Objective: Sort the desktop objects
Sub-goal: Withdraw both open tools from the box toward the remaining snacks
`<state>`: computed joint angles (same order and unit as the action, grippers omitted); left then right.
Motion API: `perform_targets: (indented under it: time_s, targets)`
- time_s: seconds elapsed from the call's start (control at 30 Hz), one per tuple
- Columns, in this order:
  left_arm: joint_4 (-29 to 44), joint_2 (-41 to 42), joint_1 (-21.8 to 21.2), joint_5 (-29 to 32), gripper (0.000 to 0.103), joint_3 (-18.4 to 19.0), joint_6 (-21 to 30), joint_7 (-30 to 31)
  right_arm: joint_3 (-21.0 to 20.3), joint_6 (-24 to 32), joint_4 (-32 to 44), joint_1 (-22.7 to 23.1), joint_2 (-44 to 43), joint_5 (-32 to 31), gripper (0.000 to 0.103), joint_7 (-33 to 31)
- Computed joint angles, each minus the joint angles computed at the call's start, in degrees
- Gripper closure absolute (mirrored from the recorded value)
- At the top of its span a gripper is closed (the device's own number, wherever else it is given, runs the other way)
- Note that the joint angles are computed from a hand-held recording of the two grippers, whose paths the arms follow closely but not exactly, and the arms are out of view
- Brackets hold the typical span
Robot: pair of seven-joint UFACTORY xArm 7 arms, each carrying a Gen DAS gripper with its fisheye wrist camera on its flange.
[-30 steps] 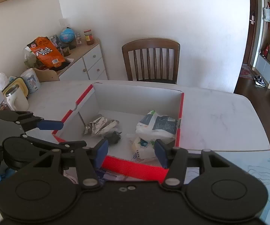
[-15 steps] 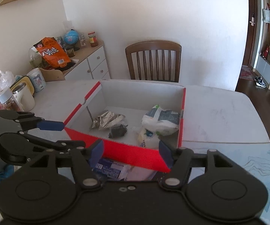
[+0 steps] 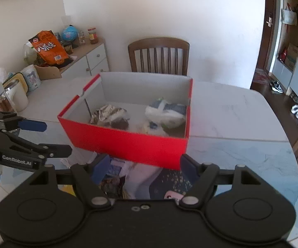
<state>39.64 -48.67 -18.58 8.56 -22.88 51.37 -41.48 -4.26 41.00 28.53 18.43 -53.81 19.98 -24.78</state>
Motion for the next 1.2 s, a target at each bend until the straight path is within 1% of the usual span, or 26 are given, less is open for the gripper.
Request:
perform_targets:
  time_s: [0.07,0.23,0.43,0.6,0.8,0.93,1.03,1.2]
  targets:
    - [-0.98,-0.73,-0.43,0.01,0.002,-0.27,-0.41,-0.20,0.20,0.36,-0.76,-0.58,-0.77,-0.18,0.028,0.72]
    - [-3.41,-2.25,-2.19,-1.06,0.001,-0.11,-1.69,-0.21,0.82,0.30,-2.20,-1.57,-2.00,-1.10,0.028,1.98]
    - [-6.24,-3.41,-4.24,-2.76,0.000,-0.19,-2.04,-0.62,1.39,0.47,-4.28,-2.05,-3.52,-2.52,0.028,3.43]
    - [-8.21,-4.03,-5.08,-2.53,0.000,-2.05,-1.49,-2.33,1.66,0.87,-6.06,-2.84,-4.41,-3.89,0.028,4.46]
    - [-10.88,-4.12,-7.49,-3.85,0.000,-1.63,-2.38,-4.02,2.04,1.45,-8.37,-4.05,-5.51,-5.75,0.028,5.40]
    - [-11.48,-3.46,-7.90,-2.96,0.000,-2.51,-2.10,-4.97,2.10,1.61,-9.64,-4.62,-5.91,-6.65,0.028,5.97]
    - [-12.27,-2.98,-8.58,-2.90,0.000,-2.29,-2.76,-5.53,1.99,1.76,-10.43,-4.81,-6.26,-7.00,0.028,6.27]
    - [-13.48,-2.55,-8.82,-1.61,0.000,-3.21,-4.27,-7.24,2.14,1.94,-11.54,-4.82,-6.44,-7.68,0.028,6.31]
